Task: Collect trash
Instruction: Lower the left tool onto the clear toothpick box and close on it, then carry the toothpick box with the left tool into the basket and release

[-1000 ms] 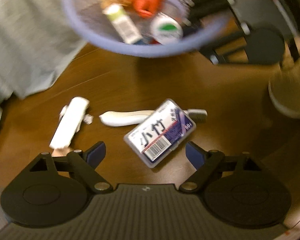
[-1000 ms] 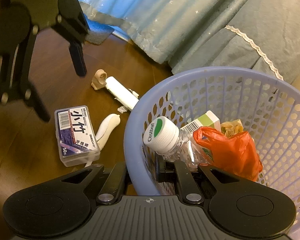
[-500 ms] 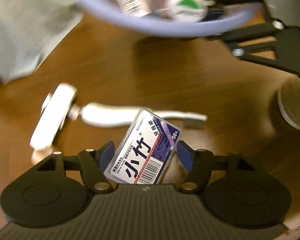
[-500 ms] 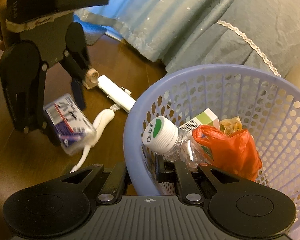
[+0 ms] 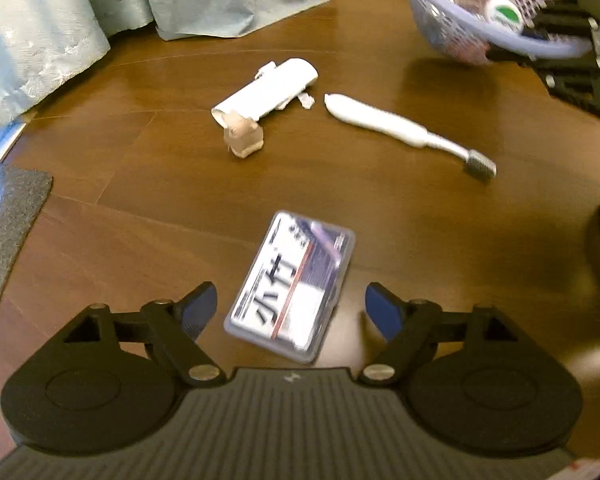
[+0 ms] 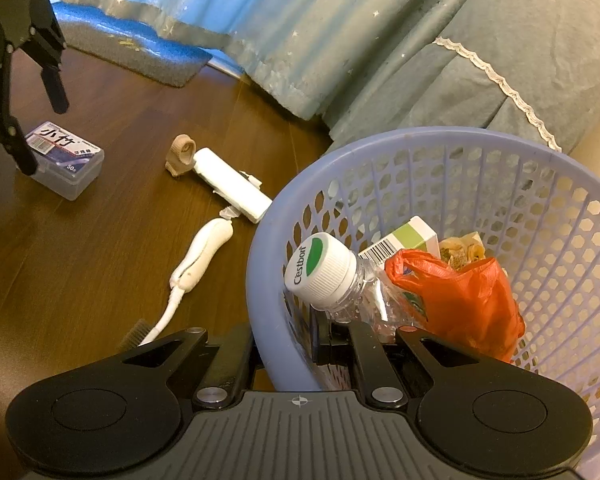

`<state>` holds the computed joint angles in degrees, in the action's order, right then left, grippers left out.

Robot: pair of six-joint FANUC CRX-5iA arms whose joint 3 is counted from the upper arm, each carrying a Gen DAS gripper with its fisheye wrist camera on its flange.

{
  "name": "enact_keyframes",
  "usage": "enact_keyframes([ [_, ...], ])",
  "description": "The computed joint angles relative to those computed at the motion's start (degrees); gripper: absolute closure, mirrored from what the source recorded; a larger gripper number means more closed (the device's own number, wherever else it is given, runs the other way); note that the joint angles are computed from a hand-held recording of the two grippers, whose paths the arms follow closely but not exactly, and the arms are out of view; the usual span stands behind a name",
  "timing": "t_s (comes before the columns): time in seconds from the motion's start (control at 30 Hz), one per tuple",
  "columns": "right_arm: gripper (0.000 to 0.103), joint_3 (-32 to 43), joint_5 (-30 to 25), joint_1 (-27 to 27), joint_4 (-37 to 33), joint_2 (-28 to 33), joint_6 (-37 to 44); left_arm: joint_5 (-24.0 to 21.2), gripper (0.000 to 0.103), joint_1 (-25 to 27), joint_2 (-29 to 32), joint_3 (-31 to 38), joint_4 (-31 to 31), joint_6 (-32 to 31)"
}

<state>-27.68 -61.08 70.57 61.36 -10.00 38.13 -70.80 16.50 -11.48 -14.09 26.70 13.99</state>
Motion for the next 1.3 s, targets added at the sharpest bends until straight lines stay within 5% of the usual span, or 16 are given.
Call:
enact_keyframes([
  [0.2, 0.097, 0.1, -0.5, 0.4, -0.3, 0.5, 0.7, 0.0, 0.025, 1.3, 0.5, -1.5, 1.6, -1.1],
  [0.37, 0.096, 0.6, -0.7, 0.5, -0.7, 1.1, 0.9, 0.0, 0.040, 1.0, 1.5, -0.8, 0.7, 0.4],
  [0.63, 0.096, 0.5, -0.8, 0.7, -0.6, 1.1, 0.8, -0.6, 0.044, 1.3, 0.7, -0.3, 0.8, 1.2],
  [1.3, 0.096, 0.5, -0.9, 0.7, -0.7, 1.1, 0.9, -3.1, 0.045, 0.7, -0.1, 3.6, 5.1, 5.4],
])
